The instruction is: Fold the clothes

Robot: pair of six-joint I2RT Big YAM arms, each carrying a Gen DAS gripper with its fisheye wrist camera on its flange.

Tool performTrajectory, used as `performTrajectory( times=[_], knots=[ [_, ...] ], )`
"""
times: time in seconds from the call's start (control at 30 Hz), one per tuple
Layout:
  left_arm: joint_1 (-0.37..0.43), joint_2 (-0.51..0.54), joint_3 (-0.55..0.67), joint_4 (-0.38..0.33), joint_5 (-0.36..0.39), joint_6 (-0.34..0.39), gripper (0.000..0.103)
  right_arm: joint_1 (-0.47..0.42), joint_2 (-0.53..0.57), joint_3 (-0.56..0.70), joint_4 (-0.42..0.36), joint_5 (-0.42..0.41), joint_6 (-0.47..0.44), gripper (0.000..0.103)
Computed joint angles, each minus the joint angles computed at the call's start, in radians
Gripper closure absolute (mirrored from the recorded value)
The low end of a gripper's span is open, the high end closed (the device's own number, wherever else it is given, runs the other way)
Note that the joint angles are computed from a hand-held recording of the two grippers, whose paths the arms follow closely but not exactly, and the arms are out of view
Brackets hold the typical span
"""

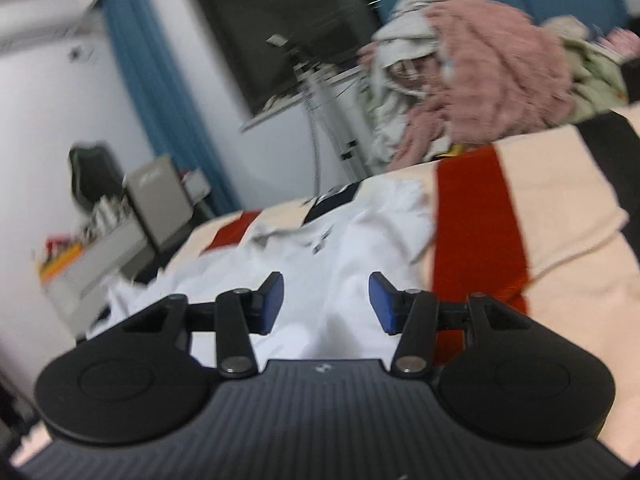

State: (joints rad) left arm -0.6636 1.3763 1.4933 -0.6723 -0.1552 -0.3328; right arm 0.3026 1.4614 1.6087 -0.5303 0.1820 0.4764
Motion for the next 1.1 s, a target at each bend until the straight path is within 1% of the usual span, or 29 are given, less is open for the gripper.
performTrajectory(
  times=[0.07, 0.1, 0.13, 0.17, 0.2, 0.23, 0.27, 0.3, 0.37, 0.43, 0.5, 0.53, 0.57, 0.63, 0.67, 0.77, 0.8, 0.83, 0.93, 1.03, 1.07, 1.1],
  knots=[
    [0.001, 0.003, 0.002, -0.001, 0.001, 0.0, 0.001, 0.029, 0.035, 0.049, -0.078, 0.036, -0.067, 0.052],
    [0.002, 0.005, 0.003, -0.002, 0.001, 0.001, 0.001, 0.035, 0.048, 0.064, -0.111, 0.042, -0.078, 0.052],
    [0.002, 0.006, 0.004, -0.004, -0.001, 0.004, 0.001, 0.039, 0.063, 0.08, -0.142, 0.044, -0.084, 0.052],
    [0.001, 0.009, 0.005, -0.007, -0.005, 0.009, 0.001, 0.041, 0.071, 0.088, -0.164, 0.051, -0.081, 0.054],
    [0.0, 0.013, 0.008, -0.012, -0.01, 0.014, 0.001, 0.042, 0.065, 0.076, -0.155, 0.067, -0.062, 0.057],
    [-0.002, 0.017, 0.011, -0.017, -0.013, 0.019, 0.001, 0.042, 0.056, 0.06, -0.14, 0.086, -0.04, 0.063],
    [-0.002, 0.019, 0.013, -0.019, -0.014, 0.022, 0.001, 0.038, 0.04, 0.033, -0.127, 0.098, 0.007, 0.091],
    [-0.002, 0.02, 0.012, -0.018, -0.016, 0.026, 0.001, 0.026, 0.032, 0.022, -0.121, 0.097, 0.061, 0.097],
    [-0.001, 0.022, 0.013, -0.019, -0.015, 0.028, 0.001, -0.001, -0.011, -0.037, -0.053, 0.075, 0.178, 0.097],
    [0.002, 0.021, 0.011, -0.017, -0.011, 0.027, 0.001, -0.019, -0.056, -0.088, 0.01, 0.1, 0.256, 0.097],
    [0.004, 0.022, 0.011, -0.018, -0.006, 0.024, 0.001, -0.032, -0.082, -0.091, 0.009, 0.152, 0.276, 0.097],
    [0.004, 0.023, 0.012, -0.018, -0.003, 0.023, 0.0, -0.04, -0.086, -0.081, -0.007, 0.171, 0.273, 0.097],
    [0.005, 0.023, 0.011, -0.017, 0.0, 0.022, 0.0, -0.061, -0.084, -0.063, -0.023, 0.187, 0.251, 0.097],
    [0.006, 0.024, 0.009, -0.014, 0.002, 0.02, 0.0, -0.094, -0.077, -0.009, -0.064, 0.236, 0.178, 0.098],
    [0.006, 0.024, 0.008, -0.013, 0.003, 0.019, 0.0, -0.114, -0.063, 0.032, -0.099, 0.264, 0.133, 0.098],
    [0.002, 0.024, 0.005, -0.001, -0.002, 0.017, 0.0, -0.191, -0.004, 0.151, -0.179, 0.344, 0.013, 0.098],
    [0.001, 0.025, 0.004, 0.003, -0.004, 0.019, 0.0, -0.223, 0.023, 0.192, -0.212, 0.359, -0.006, 0.098],
    [-0.001, 0.027, 0.003, 0.006, -0.007, 0.023, 0.0, -0.255, 0.04, 0.214, -0.235, 0.356, -0.012, 0.098],
    [-0.007, 0.035, 0.006, 0.008, -0.018, 0.042, 0.0, -0.324, 0.084, 0.244, -0.261, 0.377, -0.034, 0.097],
    [-0.014, 0.043, 0.008, 0.009, -0.033, 0.058, 0.0, -0.363, 0.092, 0.23, -0.292, 0.384, -0.011, 0.095],
    [-0.016, 0.045, 0.01, 0.01, -0.035, 0.061, 0.0, -0.368, 0.085, 0.218, -0.306, 0.381, 0.004, 0.091],
    [-0.015, 0.047, 0.01, 0.012, -0.035, 0.063, 0.0, -0.372, 0.076, 0.205, -0.32, 0.378, 0.019, 0.068]
  ],
)
